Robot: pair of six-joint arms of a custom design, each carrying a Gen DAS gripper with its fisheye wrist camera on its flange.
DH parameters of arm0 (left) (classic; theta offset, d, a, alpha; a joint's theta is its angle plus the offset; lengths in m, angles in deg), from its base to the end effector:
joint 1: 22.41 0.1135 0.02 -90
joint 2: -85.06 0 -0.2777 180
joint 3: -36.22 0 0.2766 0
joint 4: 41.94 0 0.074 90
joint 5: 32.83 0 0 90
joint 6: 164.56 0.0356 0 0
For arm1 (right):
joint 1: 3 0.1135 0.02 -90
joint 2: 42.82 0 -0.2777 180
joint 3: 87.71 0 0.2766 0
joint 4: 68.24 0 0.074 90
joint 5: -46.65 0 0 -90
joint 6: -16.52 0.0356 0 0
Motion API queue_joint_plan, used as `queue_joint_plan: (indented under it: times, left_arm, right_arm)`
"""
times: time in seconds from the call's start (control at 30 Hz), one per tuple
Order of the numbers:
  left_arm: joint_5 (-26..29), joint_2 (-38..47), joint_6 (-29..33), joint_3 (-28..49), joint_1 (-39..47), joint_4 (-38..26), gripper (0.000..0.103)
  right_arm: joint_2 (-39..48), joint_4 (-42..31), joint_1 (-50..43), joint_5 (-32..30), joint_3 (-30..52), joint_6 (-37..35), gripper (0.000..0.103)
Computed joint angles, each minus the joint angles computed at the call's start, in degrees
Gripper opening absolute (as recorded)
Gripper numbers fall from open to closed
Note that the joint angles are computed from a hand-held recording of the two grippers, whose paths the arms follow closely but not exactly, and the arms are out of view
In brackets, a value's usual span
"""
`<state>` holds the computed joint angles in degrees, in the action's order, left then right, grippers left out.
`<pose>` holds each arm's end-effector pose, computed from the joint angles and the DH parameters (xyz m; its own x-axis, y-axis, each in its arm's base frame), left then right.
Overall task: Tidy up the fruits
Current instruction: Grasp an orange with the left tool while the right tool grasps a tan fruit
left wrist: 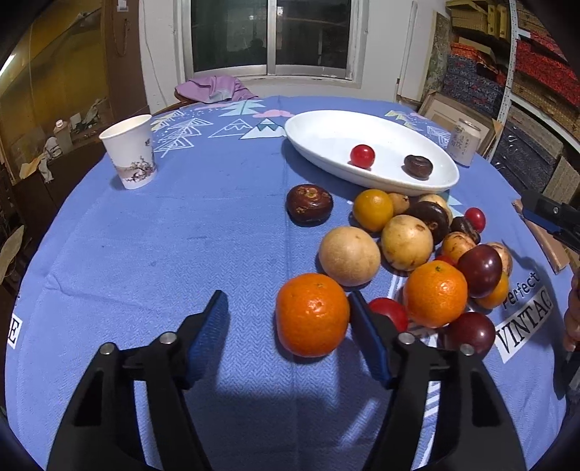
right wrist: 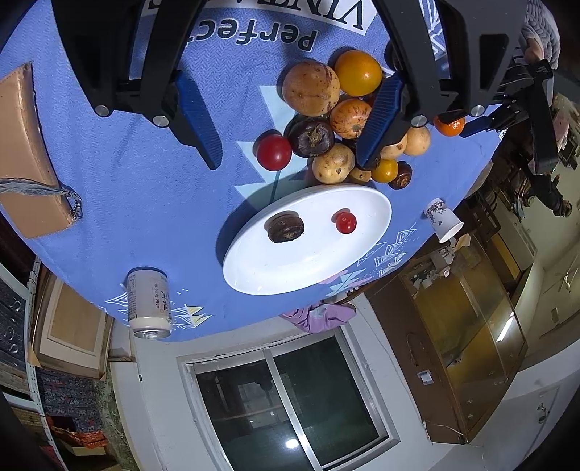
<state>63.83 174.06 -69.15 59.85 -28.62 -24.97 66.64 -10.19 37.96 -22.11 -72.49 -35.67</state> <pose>0.2014 -0.0261 0.0579 -0.7228 0.1728 -0.6691 0.2533 0.9671 -0.0237 0.1433 0.1073 0.0362 -0.5915 0.2432 -0.7688 -0.0349 0.9448 0.3258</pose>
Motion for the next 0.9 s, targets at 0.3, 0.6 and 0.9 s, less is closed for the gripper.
queue_joint_plan:
  times: [0.3,0.6,0.9]
  left_arm:
    - [3.98,3.54,1.21,1.52,-0.7,0.96,0.042]
    - [4.1,1.61,0.4,0.6,2.33,0.61,0.042]
    - [4.71,0.8,0.3,0.51,3.7,-0.12,0.042]
  right_arm:
    - [-0.24,-1.11,0.54,0.44,0.23,0.21,0.078]
    - [-0.08,-2.08,1.77,-0.54,0.69,-0.94,0.078]
    - [0.25,-17.48,6.04,1.22,6.79,-1.45,0.066]
